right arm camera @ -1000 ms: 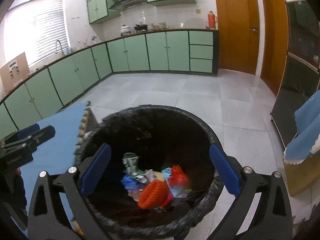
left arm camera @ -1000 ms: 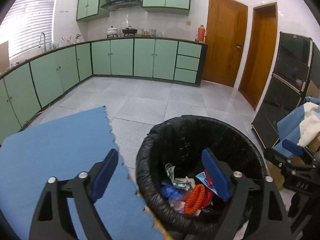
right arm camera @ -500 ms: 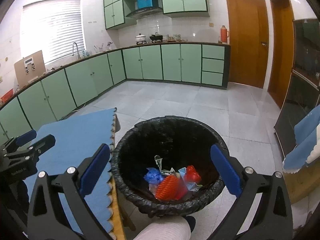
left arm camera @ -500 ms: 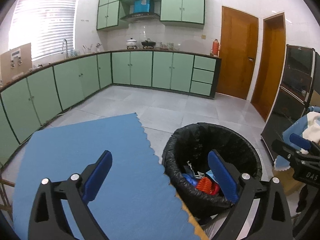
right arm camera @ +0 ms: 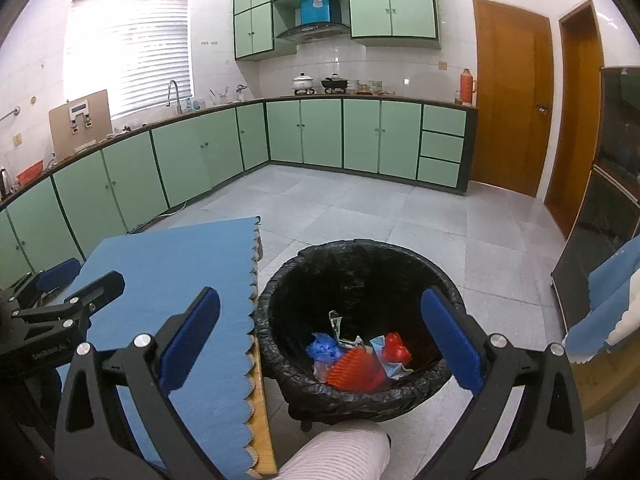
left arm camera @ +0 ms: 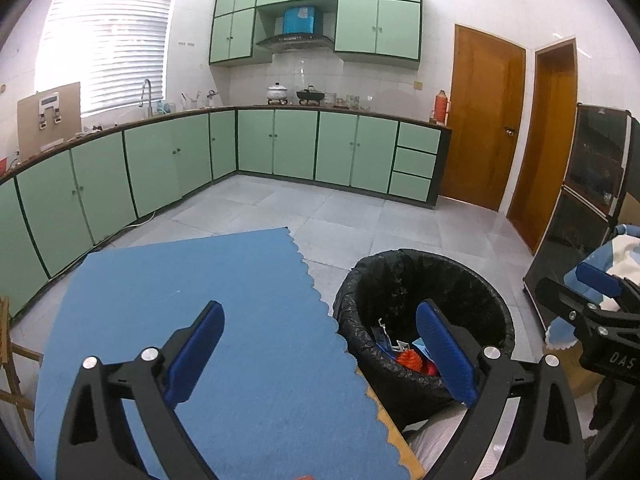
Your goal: Collect trash
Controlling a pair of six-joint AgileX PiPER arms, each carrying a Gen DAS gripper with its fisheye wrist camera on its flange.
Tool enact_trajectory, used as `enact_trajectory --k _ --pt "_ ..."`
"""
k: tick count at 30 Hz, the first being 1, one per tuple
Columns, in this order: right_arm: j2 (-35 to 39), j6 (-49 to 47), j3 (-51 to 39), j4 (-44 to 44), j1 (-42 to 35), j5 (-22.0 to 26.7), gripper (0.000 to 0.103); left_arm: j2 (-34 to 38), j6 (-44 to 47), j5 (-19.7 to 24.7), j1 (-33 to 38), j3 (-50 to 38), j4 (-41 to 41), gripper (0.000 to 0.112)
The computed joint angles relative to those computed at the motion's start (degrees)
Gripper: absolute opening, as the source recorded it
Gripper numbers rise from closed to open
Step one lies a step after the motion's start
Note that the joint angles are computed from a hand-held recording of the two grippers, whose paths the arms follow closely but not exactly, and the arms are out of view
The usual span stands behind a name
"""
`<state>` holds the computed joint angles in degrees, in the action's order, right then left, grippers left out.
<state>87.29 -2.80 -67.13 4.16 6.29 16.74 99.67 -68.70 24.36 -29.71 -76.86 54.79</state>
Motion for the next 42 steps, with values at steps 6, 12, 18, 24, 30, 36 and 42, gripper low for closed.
enact_trajectory --k 6,12,18,24,30,36,42 --pt "-0.21 1.67 -0.51 -1.69 1.09 0.63 0.098 -0.94 -1.18 0.67 -0.28 1.01 0.92 0.095" --pt "0.03 2.37 -0.97 -2.64 2.06 1.11 0.098 -1.73 -0.22 1.23 -0.30 1.37 -0.11 0.095" --pt "0.24 1.30 -1.59 -1.75 2.17 1.44 0.098 -1.75 -0.56 1.45 -0.41 1.26 0.37 0.095" --pt "0.05 0.93 -1.21 -1.25 2.34 1.06 0.098 -2.34 -1.12 1.66 -0.59 1.86 1.31 0.095" --pt "0.10 0.52 -1.30 -0.78 2.28 0.76 0.098 -2.44 -1.71 1.76 -0.72 1.98 1.88 0.095" --pt "0.10 -0.18 -1.26 -0.16 2.05 0.63 0.098 -2.48 -1.28 1.77 -0.70 1.91 1.47 0.095" --pt "0.34 -0.10 -1.31 -0.10 2.12 0.45 0.098 -2.57 -0.89 1.70 -0.66 1.97 1.11 0.095"
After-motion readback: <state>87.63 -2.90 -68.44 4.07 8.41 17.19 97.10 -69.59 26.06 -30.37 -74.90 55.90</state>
